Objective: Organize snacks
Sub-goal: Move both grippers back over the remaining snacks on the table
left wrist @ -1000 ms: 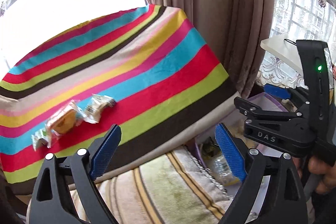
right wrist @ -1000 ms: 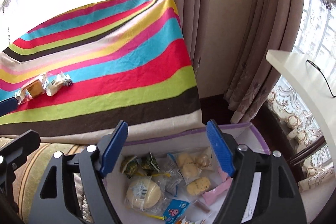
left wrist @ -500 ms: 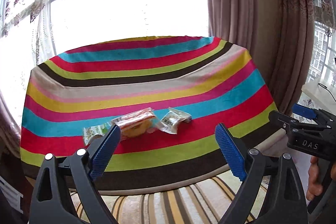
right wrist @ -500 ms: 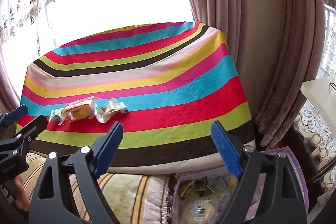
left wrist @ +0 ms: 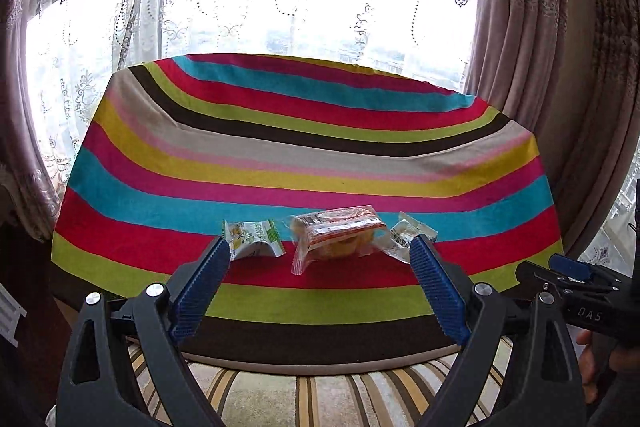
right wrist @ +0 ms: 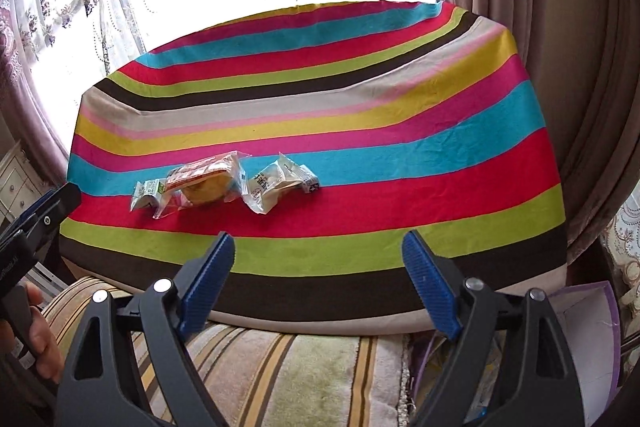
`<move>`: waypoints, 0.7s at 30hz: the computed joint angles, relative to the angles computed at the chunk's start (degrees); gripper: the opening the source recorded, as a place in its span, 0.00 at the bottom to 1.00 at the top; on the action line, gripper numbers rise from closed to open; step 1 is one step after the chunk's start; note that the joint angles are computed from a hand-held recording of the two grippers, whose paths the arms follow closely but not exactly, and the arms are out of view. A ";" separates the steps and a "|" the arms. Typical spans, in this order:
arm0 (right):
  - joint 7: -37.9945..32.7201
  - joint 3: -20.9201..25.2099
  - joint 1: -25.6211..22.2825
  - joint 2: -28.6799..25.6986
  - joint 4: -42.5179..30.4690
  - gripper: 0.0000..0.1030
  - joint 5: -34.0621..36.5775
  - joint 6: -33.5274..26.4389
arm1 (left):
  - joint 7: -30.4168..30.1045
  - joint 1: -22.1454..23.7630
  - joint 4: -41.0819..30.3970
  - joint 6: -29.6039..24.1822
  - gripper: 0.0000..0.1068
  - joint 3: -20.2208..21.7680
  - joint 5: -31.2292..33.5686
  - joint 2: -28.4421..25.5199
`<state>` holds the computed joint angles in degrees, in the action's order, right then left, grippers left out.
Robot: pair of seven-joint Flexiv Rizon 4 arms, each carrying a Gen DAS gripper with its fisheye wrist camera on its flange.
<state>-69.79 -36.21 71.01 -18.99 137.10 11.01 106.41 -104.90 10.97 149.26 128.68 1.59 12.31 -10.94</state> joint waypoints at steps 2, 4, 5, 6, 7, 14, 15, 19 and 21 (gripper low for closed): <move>1.66 2.86 -2.92 -0.72 -1.64 0.83 -0.42 -1.31 | -2.70 3.07 -0.78 -1.16 0.81 -0.77 3.21 -0.14; 3.67 5.28 -5.53 -1.70 -3.17 0.83 -1.36 -1.89 | -5.16 5.77 -1.46 -2.08 0.81 -1.43 5.77 -0.32; 4.69 5.96 -6.33 -2.21 -3.81 0.83 -1.80 -2.10 | -6.30 7.01 -1.84 -2.53 0.81 -1.80 6.91 -0.40; 5.69 7.38 -7.84 -2.67 -4.58 0.83 -2.36 -2.16 | -7.34 8.18 -2.27 -2.97 0.81 -2.18 7.97 -0.55; 6.81 8.67 -9.15 -3.26 -5.43 0.83 -2.75 -2.22 | -8.06 8.96 -2.71 -3.44 0.81 -2.46 8.54 -0.76; 15.46 13.09 -14.55 -7.64 -10.89 0.83 -4.64 -3.43 | -15.05 18.94 -7.02 -9.78 0.78 -9.42 12.94 -3.40; 16.62 13.32 -14.98 -8.21 -11.50 0.83 -4.90 -3.58 | -16.89 22.79 -7.80 -11.48 0.78 -12.88 14.52 -3.85; 20.57 14.96 -17.37 -10.45 -14.23 0.83 -6.66 -4.38 | -18.11 33.54 -9.58 -14.96 0.77 -23.77 15.32 -7.15; 21.97 16.28 -18.90 -11.53 -15.53 0.83 -7.84 -4.74 | -17.13 36.91 -10.35 -16.47 0.77 -27.76 14.64 -9.03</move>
<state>-47.82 -19.93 52.11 -30.53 121.57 3.17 101.66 -122.03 47.88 138.91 112.22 -26.17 26.96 -19.97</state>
